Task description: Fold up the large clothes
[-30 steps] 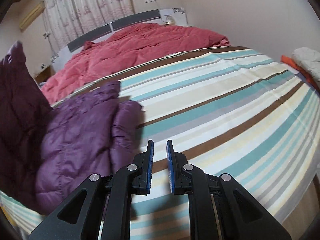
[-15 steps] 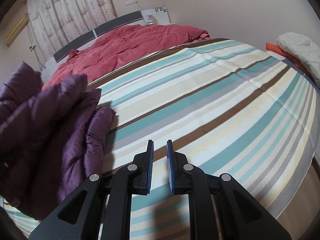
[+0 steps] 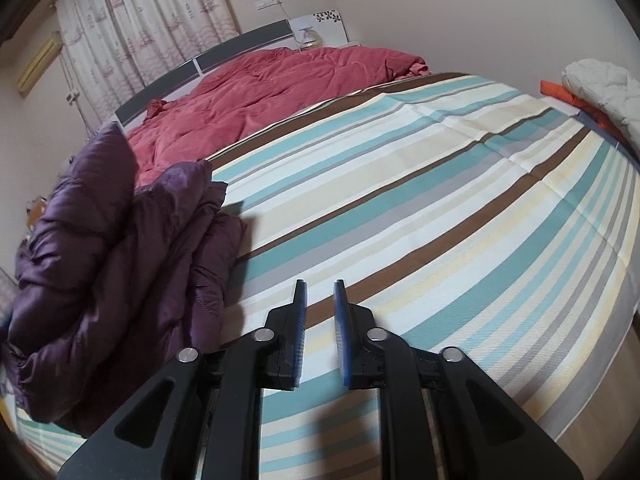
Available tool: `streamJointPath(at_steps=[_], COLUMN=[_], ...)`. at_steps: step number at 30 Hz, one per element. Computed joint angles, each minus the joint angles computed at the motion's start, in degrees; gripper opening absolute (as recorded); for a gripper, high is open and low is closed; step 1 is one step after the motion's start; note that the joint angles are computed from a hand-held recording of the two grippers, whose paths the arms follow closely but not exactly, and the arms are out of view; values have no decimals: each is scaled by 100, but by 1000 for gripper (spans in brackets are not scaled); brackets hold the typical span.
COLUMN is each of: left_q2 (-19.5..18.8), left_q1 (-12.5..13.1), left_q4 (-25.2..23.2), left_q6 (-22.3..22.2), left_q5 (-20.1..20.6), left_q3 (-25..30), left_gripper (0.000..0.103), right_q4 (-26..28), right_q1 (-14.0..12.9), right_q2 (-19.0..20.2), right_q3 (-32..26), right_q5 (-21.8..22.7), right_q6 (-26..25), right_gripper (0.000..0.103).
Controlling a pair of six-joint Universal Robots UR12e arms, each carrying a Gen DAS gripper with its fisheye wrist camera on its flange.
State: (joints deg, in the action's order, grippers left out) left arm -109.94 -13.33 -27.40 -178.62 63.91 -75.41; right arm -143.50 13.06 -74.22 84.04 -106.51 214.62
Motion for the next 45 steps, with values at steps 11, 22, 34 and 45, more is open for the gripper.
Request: streamJointPath(at_steps=[11, 22, 34, 45], left_q2=[-25, 15, -115, -326], left_q1=[262, 107, 33, 6], left_q4=[-447, -433, -393, -865], left_q6=[-1103, -643, -619, -956], left_q5=[2317, 2407, 2353, 2760], left_q3=[81, -156, -145, 731], left_gripper=[87, 86, 86, 93], right_q4=[-626, 405, 6, -476], right_q1=[97, 498, 75, 92], right_q2=[72, 685, 527, 526], right_q3=[-336, -1423, -549, -1193], right_q5=[491, 444, 1474, 1373], right_q6=[-273, -1576, -218, -675], right_gripper=[70, 53, 41, 42])
